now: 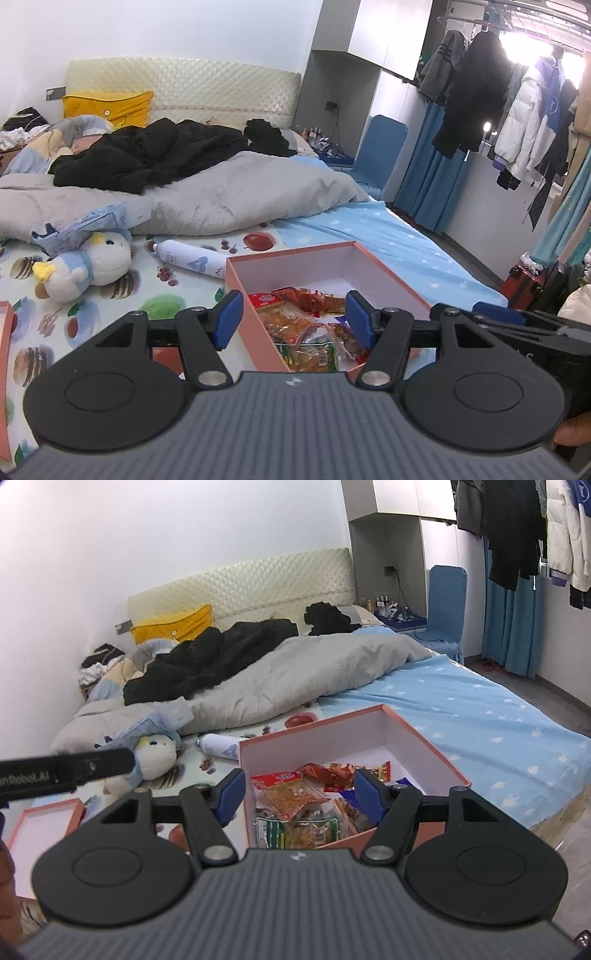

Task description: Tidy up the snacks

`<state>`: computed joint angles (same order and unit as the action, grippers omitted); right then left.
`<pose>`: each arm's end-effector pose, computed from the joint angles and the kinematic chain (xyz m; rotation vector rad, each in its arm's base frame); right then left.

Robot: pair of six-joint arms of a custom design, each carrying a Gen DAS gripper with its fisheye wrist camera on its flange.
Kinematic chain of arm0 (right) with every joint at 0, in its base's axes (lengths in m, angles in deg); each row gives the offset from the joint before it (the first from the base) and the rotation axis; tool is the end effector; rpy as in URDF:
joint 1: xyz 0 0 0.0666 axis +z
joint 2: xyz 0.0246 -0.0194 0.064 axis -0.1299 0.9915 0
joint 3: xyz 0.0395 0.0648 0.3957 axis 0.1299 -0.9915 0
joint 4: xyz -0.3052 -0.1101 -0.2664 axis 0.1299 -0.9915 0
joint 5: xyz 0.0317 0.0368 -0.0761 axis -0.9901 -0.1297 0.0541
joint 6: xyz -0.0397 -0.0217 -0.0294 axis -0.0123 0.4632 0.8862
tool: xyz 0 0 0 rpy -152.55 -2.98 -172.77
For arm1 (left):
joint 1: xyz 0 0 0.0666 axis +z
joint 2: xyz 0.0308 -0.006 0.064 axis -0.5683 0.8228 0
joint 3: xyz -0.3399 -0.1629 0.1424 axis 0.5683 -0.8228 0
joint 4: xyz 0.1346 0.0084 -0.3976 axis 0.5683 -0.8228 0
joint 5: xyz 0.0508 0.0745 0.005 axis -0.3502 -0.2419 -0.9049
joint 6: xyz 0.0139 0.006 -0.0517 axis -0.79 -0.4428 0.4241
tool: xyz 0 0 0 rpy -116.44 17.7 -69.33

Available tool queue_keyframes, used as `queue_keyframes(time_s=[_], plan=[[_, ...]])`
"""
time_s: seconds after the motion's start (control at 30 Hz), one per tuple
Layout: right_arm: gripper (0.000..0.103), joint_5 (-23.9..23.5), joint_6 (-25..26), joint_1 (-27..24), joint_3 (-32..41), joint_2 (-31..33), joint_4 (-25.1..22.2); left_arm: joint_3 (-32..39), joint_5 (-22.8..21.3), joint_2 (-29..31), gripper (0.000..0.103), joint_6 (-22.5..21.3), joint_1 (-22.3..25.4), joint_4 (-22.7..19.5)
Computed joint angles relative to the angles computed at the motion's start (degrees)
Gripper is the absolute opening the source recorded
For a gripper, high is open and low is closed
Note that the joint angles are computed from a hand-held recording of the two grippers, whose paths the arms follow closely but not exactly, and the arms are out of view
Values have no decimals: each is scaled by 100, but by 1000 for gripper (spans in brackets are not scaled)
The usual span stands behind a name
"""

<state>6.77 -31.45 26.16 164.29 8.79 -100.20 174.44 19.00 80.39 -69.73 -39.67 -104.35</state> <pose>0.5191 0.3207 0.5617 0.2787 2.0838 0.0112 0.5718 -0.0653 0.6028 0.3599 2.1408 -0.4886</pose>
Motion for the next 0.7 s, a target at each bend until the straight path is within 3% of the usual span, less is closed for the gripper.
queue_keyframes(time_s=[0.7], plan=[[67,-60,-106,-6,-127,-79,34,34,5,77,71,12,25,-27]])
